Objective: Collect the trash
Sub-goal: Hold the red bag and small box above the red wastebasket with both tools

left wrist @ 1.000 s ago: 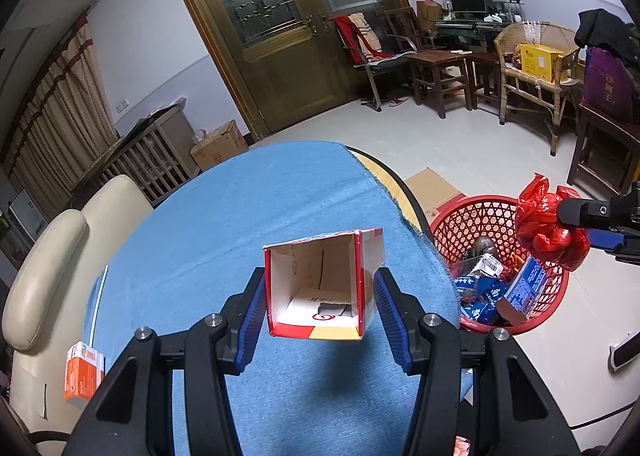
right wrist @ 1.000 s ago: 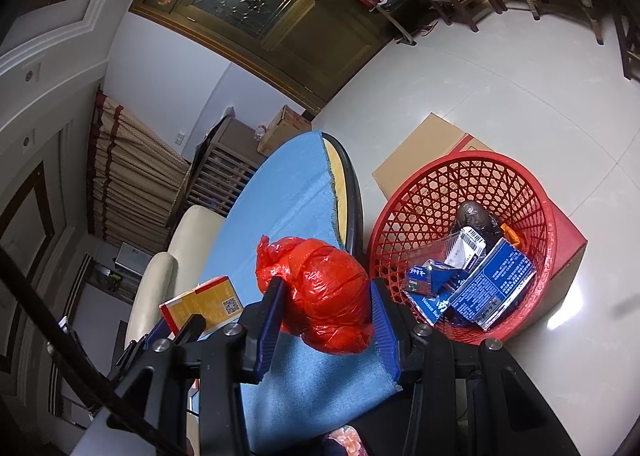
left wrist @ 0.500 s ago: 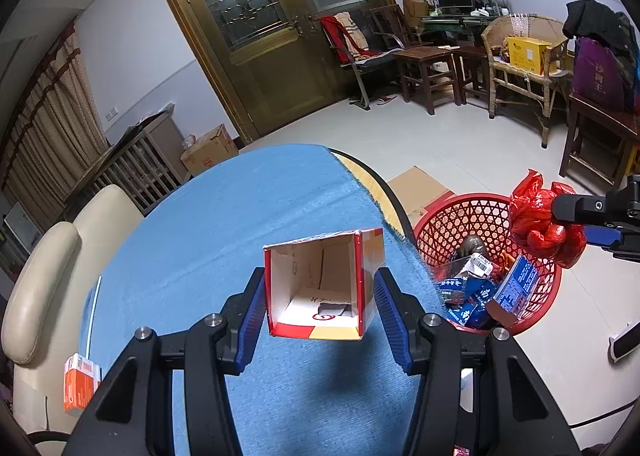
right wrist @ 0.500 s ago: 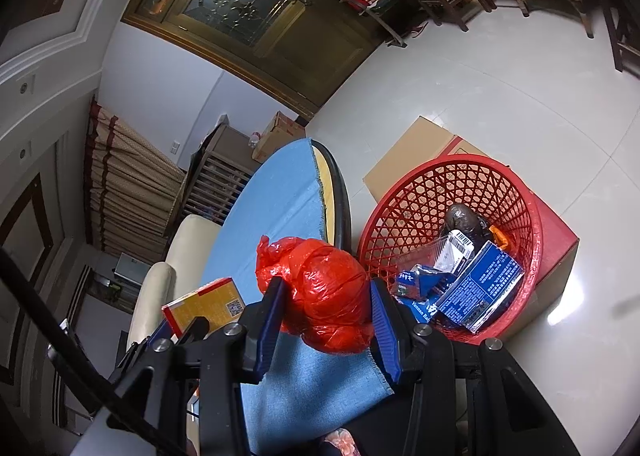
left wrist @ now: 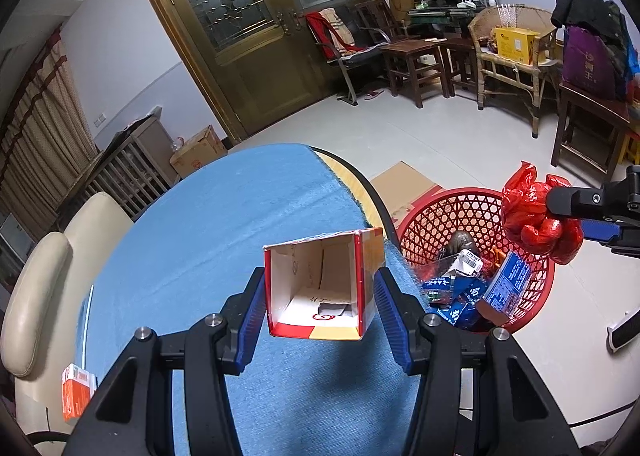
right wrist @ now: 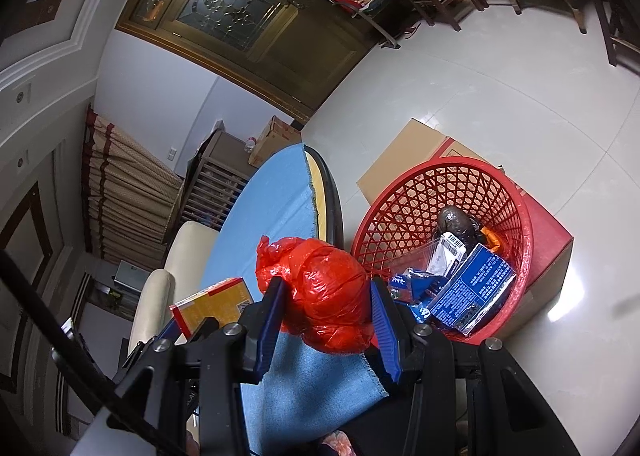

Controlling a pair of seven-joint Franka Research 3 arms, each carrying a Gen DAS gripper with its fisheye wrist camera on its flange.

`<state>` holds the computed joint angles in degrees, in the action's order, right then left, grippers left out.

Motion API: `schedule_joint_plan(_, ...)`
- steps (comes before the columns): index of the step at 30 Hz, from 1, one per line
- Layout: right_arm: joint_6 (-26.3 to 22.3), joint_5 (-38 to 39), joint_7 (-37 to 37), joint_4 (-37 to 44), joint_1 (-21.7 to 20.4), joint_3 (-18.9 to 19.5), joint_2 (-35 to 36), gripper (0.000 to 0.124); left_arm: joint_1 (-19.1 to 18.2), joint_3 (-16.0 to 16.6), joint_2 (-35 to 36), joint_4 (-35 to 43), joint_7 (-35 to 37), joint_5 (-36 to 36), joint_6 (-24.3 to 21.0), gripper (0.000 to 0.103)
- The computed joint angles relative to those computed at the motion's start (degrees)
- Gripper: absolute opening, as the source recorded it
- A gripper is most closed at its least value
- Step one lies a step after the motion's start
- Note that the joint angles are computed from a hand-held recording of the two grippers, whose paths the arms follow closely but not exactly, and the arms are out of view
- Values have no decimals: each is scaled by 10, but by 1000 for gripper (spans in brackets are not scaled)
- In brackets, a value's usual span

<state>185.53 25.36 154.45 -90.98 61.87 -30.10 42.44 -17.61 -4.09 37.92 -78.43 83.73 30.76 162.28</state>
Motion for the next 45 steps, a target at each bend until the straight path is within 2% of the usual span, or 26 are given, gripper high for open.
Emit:
schedule_joint_plan(11, 3, 9, 6, -14, 9, -10, -6, 45, 0, -12, 16, 26, 27, -17, -26, 55)
schedule_joint_plan(33, 7, 23, 13, -37, 1, 1, -15, 45, -5, -25, 51, 76, 70, -51, -63, 55)
schedule_joint_plan(40, 5, 28, 22, -47, 14, -16, -15, 45, 1, -43, 71, 110, 95, -84, -80, 55)
schedule_joint_plan(45, 5, 32, 30, -54, 25, -28, -16, 45, -5, -42, 83, 130, 102, -94, -85, 55)
